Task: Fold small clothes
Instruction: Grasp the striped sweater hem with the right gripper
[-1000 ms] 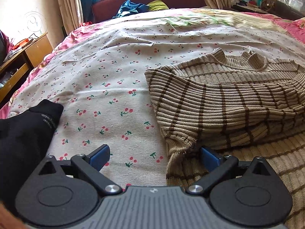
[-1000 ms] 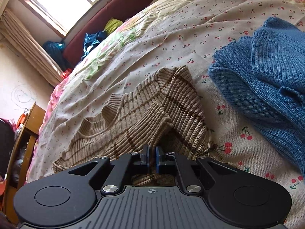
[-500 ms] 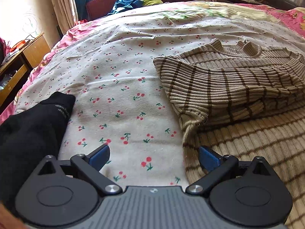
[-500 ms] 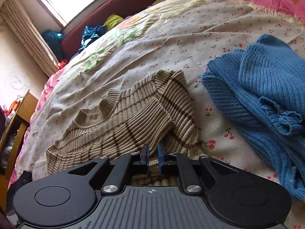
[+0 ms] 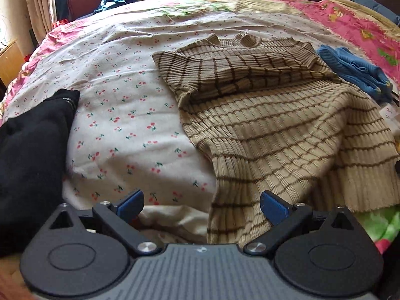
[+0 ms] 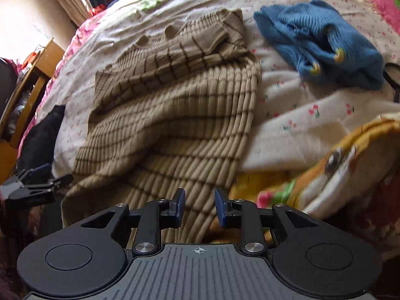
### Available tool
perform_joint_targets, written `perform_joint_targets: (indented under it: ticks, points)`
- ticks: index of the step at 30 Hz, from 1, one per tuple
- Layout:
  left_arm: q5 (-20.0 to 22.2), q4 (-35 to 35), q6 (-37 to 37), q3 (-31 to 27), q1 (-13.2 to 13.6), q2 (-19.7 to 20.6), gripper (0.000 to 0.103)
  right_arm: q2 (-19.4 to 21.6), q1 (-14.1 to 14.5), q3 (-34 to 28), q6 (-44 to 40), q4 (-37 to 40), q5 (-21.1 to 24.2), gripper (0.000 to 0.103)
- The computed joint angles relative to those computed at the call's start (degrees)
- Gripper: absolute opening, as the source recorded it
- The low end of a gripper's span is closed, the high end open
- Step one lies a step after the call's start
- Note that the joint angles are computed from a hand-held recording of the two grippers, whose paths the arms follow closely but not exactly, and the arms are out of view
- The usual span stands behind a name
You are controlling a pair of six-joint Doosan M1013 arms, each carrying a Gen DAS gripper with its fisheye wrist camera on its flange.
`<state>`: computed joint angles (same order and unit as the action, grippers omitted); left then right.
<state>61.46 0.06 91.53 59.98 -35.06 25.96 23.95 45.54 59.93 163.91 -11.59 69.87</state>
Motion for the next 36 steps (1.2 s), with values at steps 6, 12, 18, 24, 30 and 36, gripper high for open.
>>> perform_joint_targets:
  ticks: [6,12,18,24,30,36]
  points:
    - [3.39,-1.33,-1.92,0.63,0.15,-0.31,0.103,0.06,0.08,1.80,-1.26,2.82,-4.37,0.029]
    - [6.24,-2.58,-1.94,0.12,-0.11,-0.16,0.103,-1.22,0.33,4.65,-0.48,1.70,-8.90,0.025]
    - [10.93,-4.90,-3.38,-2.34,0.08,1.70,0.096,-3.21,0.29,8.70,4.02,1.34,-15.17,0.010]
    - [13.62,-8.74,-2.34,-3.74,0.43,2.63,0.069,-5.35,0.40,11.88,8.19,-0.58,-20.44,0.008]
    - [15.21,-10.88,-3.56,-3.70,0.61,2.39,0.056,-5.47,0.54,12.25,8.45,-0.77,-21.23,0.008]
    - [15.28,-14.14,-5.29,-3.31,1.23,2.47,0.042,-5.58,0.29,13.34,8.11,1.07,-22.36,0.008]
